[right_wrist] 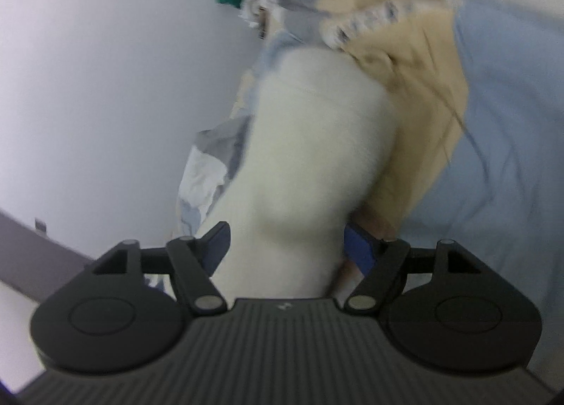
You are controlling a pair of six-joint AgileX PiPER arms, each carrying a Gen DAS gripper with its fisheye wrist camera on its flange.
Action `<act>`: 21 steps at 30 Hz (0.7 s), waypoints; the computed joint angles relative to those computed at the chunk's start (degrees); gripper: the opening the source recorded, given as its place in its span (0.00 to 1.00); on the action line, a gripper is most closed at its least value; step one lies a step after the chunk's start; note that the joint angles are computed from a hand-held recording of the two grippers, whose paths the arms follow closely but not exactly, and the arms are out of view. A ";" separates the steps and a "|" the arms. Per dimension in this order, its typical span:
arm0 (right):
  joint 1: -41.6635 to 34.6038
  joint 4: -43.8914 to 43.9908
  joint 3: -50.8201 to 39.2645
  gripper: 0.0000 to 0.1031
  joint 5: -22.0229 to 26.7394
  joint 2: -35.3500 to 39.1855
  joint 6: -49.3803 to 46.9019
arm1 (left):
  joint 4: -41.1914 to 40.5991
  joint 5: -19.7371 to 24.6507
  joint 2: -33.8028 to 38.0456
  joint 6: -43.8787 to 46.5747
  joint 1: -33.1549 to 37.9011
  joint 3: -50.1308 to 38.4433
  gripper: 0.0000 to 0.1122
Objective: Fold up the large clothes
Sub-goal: 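Release the sweater onto the bed and open both grippers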
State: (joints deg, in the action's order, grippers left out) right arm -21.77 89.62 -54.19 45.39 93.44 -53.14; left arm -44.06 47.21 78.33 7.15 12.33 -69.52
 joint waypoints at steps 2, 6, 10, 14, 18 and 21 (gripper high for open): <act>-0.43 -1.18 0.02 0.72 0.29 -3.55 -0.55 | 5.81 2.51 -2.55 -2.76 -1.08 -4.00 0.66; 0.03 -3.31 -1.08 0.72 0.69 -11.44 0.33 | 14.96 7.27 -7.23 -7.10 -3.60 -12.38 0.66; 1.23 -5.78 -1.98 0.72 0.53 -19.86 1.22 | 18.70 11.73 -10.14 -8.62 -5.10 -19.41 0.66; 2.29 -12.59 -3.64 0.72 0.84 -27.24 8.72 | 22.76 16.44 -13.24 -9.35 -7.53 -24.92 0.66; 7.03 -24.43 -5.04 0.72 -1.62 -33.69 17.02 | 31.64 19.47 -16.53 -13.12 -14.44 -27.93 0.66; 12.03 -33.51 -4.84 0.72 -3.39 -38.25 23.71 | 37.57 19.42 -20.12 -16.60 -19.75 -26.42 0.66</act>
State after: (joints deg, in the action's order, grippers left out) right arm -9.74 56.11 -59.02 42.00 55.19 -29.43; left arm -6.49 66.62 58.22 -9.45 -7.42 -95.94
